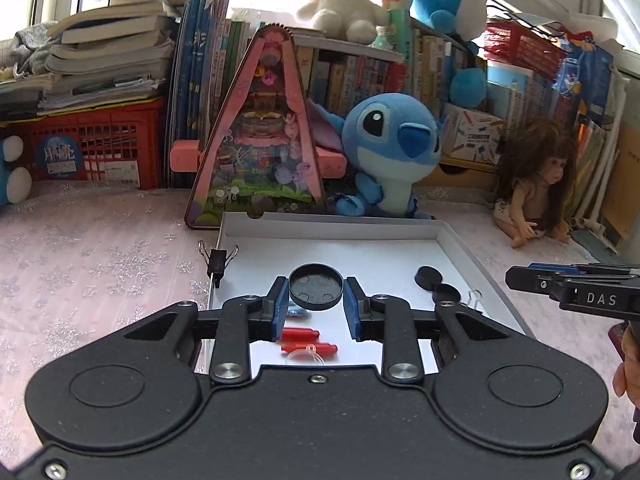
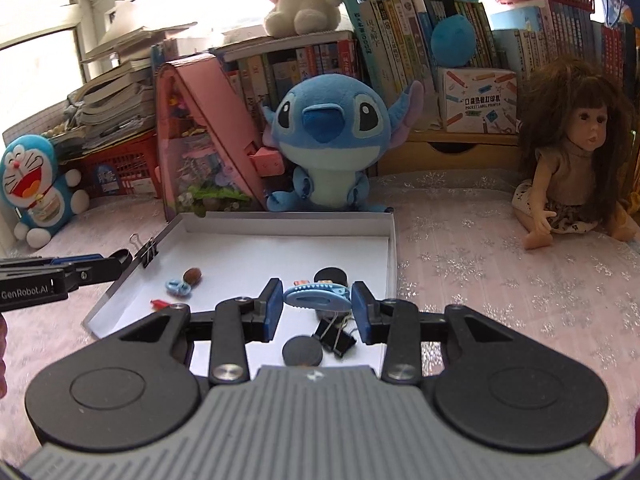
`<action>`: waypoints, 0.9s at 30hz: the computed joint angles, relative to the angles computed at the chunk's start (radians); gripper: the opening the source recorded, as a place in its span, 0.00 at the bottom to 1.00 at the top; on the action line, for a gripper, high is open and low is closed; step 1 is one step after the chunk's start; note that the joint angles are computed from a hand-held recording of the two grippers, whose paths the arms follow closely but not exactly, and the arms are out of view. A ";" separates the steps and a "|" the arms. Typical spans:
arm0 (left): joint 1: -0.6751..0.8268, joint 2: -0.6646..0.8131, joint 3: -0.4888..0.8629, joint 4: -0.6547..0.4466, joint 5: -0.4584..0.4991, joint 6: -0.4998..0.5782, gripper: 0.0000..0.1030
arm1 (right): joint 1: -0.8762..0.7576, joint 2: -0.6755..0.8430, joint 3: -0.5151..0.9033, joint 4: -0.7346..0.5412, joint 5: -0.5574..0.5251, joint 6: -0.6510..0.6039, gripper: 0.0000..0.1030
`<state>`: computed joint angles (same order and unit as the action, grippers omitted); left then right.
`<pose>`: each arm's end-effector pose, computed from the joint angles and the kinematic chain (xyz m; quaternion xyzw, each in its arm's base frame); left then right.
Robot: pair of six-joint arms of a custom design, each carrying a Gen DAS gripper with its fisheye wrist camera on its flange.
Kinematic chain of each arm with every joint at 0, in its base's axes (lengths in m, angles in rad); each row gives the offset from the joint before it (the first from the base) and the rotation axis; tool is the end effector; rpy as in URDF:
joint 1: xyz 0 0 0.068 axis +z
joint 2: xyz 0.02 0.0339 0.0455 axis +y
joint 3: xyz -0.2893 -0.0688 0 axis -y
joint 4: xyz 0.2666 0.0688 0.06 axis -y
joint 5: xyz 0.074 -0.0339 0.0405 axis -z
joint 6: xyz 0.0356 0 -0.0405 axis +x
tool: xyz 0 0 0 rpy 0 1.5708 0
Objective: Organize rigid objects
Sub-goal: 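Carry the black lid and blue hair clip over the white tray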
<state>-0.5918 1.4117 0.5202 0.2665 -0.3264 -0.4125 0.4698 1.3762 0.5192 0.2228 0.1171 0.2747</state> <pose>0.2352 -0.1443 0.1664 0.0049 0.8815 -0.0895 0.4636 0.2445 0.1194 0.1703 -0.0605 0.8891 0.1152 0.4387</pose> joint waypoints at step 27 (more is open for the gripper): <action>0.138 0.550 0.363 0.119 0.033 0.077 0.27 | -0.077 0.543 0.377 0.069 -0.004 0.059 0.41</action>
<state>-0.4535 1.9616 0.8829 0.3856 -0.2930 -0.3353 0.3929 1.9194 0.8965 0.2923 0.1134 0.3335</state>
